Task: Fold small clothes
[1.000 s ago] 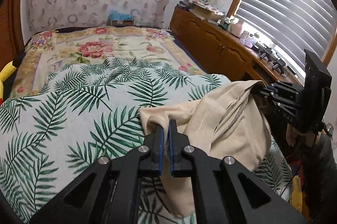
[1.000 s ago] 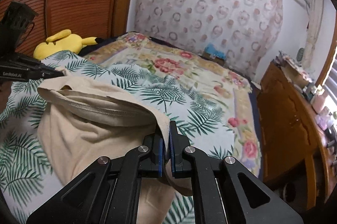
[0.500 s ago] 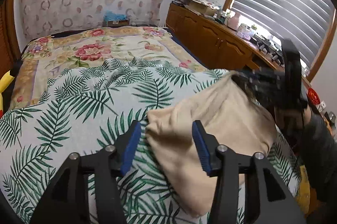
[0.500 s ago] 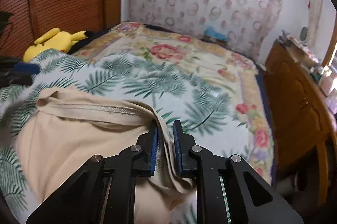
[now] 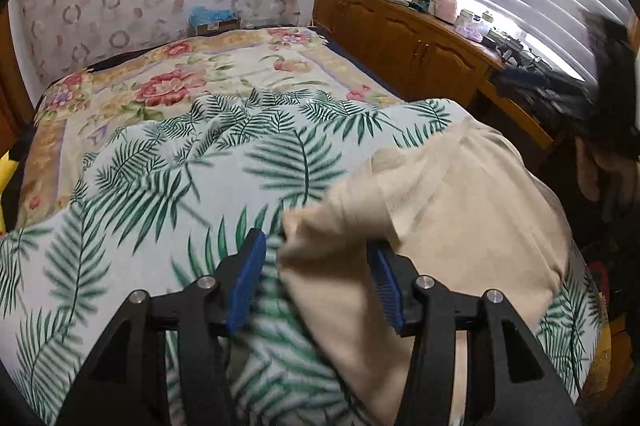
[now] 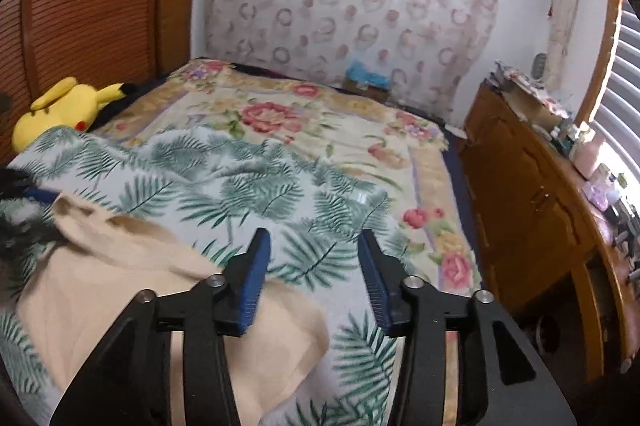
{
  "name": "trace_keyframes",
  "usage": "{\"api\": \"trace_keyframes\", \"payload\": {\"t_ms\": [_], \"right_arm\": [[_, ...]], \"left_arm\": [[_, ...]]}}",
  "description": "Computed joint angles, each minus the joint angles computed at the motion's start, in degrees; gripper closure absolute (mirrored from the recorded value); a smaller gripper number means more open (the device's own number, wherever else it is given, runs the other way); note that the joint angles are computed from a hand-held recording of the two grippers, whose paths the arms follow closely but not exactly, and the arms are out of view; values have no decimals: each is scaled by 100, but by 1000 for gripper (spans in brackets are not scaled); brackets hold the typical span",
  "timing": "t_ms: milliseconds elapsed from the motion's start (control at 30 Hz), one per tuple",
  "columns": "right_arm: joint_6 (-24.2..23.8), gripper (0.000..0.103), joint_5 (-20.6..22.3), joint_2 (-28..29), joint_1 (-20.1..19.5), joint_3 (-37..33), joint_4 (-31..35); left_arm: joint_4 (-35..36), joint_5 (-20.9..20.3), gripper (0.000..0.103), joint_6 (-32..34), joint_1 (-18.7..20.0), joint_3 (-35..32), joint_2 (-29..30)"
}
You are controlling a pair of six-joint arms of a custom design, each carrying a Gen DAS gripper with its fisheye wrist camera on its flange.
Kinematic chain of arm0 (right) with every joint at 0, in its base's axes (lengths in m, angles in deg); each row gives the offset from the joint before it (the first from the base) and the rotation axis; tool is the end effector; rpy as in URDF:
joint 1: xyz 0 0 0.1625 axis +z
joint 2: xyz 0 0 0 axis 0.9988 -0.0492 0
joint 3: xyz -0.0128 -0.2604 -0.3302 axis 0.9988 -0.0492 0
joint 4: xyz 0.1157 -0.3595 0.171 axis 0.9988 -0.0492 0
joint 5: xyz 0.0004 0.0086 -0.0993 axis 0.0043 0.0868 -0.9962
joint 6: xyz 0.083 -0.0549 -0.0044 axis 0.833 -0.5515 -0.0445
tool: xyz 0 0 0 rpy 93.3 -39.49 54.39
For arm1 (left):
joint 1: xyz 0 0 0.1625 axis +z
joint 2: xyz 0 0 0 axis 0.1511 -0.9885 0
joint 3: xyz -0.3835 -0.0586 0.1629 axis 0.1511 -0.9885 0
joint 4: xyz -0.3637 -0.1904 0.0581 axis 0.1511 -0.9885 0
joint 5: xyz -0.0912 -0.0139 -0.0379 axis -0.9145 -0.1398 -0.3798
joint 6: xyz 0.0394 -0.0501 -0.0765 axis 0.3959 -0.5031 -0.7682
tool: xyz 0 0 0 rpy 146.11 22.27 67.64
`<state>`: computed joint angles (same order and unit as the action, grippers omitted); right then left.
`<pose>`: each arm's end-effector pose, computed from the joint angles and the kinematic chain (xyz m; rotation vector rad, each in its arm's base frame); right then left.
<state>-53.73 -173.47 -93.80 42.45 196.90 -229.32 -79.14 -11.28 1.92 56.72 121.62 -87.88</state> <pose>0.3701 -0.3623 0.0617 0.8052 -2.0787 0.8074 0.0167 -0.3755 0.3434 0.9094 2.5569 -0.5782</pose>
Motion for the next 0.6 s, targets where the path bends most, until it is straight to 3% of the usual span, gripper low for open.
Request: {"api": "trace_keyframes", "payload": {"t_ms": [133,233,300,467,600], "right_arm": [[596,51,118,-325,22,379,466],[889,51,118,-434,43,556,646],[1054,51,85,-492,78,666,716],[1501,51,151,-651,164,857,903],[1902,51,311,-767,288,1054,1068]], "left_arm": [[-621,73,52,94,141,-117,423],[-1124,640,52,14,201,-208,779],[-1223,673,52,46,308,-301,863],[-1129,525,52,68,424,-341,636],[-687,352,52,60,300,-171,101]]}}
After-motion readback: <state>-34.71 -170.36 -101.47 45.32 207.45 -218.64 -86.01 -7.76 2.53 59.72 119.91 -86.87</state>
